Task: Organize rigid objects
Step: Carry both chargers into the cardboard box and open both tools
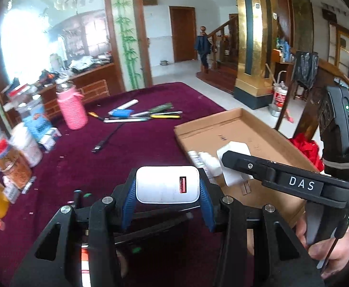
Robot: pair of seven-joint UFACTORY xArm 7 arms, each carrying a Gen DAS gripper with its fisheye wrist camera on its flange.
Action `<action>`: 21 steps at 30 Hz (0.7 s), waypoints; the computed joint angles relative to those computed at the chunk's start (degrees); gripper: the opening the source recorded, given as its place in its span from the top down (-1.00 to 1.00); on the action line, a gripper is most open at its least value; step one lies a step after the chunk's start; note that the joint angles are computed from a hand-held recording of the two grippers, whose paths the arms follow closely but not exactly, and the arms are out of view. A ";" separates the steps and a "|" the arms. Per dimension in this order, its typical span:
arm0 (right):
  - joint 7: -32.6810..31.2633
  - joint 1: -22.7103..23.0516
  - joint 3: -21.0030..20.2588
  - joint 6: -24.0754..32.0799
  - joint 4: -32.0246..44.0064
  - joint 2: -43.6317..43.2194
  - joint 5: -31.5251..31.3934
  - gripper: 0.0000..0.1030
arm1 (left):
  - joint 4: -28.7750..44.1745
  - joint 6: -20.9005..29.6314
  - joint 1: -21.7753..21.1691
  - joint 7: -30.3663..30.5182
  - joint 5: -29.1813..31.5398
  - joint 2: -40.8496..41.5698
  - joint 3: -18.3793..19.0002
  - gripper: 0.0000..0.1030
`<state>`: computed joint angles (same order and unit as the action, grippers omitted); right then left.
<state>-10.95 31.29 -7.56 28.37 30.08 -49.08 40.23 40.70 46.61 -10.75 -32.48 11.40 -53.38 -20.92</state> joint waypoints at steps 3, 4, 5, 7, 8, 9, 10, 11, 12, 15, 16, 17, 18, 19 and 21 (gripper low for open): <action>1.86 -4.25 0.14 3.00 1.86 0.99 -3.83 0.19 | 1.86 -2.40 -0.34 -0.68 -0.98 4.20 -0.58 0.14; 2.59 -5.84 -0.33 4.72 3.09 2.05 -5.17 0.19 | 2.87 -3.06 -0.27 -1.07 -1.11 6.16 -0.99 0.14; 2.62 -6.66 -0.87 6.07 4.04 2.90 -5.86 0.19 | 3.60 -3.36 -0.25 -1.56 -1.06 7.47 -1.35 0.14; 2.97 -9.10 -1.42 8.97 6.66 5.53 -7.74 0.19 | 5.33 -4.50 -0.24 -2.81 -0.86 10.93 -2.19 0.14; 2.91 -10.07 -1.59 9.94 7.87 6.86 -8.23 0.19 | 6.47 -5.13 -0.17 -3.44 -0.55 13.28 -2.78 0.14; 2.58 -10.83 -1.73 11.01 8.90 7.99 -8.61 0.19 | 7.29 -5.55 -0.24 -4.13 -0.18 15.08 -3.13 0.14; 2.52 -11.83 -1.81 12.67 10.68 9.81 -9.36 0.19 | 7.85 -6.01 -0.51 -4.82 0.10 16.51 -3.25 0.14; 2.40 -12.66 -1.91 14.04 12.54 11.75 -9.66 0.19 | 8.75 -6.85 -0.76 -5.54 0.26 19.03 -3.45 0.14; 2.10 -13.31 -1.68 14.86 13.65 12.98 -9.58 0.19 | 9.56 -6.97 -1.02 -6.32 0.68 20.83 -3.58 0.14; 1.66 -15.67 -0.29 17.36 17.91 17.98 -10.37 0.19 | 12.06 -6.91 -1.75 -8.91 2.57 26.14 -3.66 0.14; 1.53 -16.33 0.29 17.95 19.21 19.58 -10.62 0.19 | 12.44 -7.13 -2.44 -8.97 2.92 27.20 -2.92 0.14; 1.66 -17.14 0.98 18.38 20.21 20.84 -11.04 0.19 | 12.76 -7.70 -3.12 -9.19 3.02 28.32 -2.17 0.14; 1.80 -17.80 1.66 18.56 21.08 22.03 -11.30 0.19 | 13.00 -7.95 -3.67 -9.55 3.24 29.09 -1.60 0.14; 1.95 -18.30 2.41 18.87 22.16 23.51 -11.68 0.19 | 13.30 -7.76 -4.27 -9.65 3.30 29.82 -1.03 0.14; 1.65 -18.96 2.79 20.35 23.53 25.22 -11.23 0.19 | 13.43 -7.96 -5.23 -10.04 3.45 30.55 0.06 0.14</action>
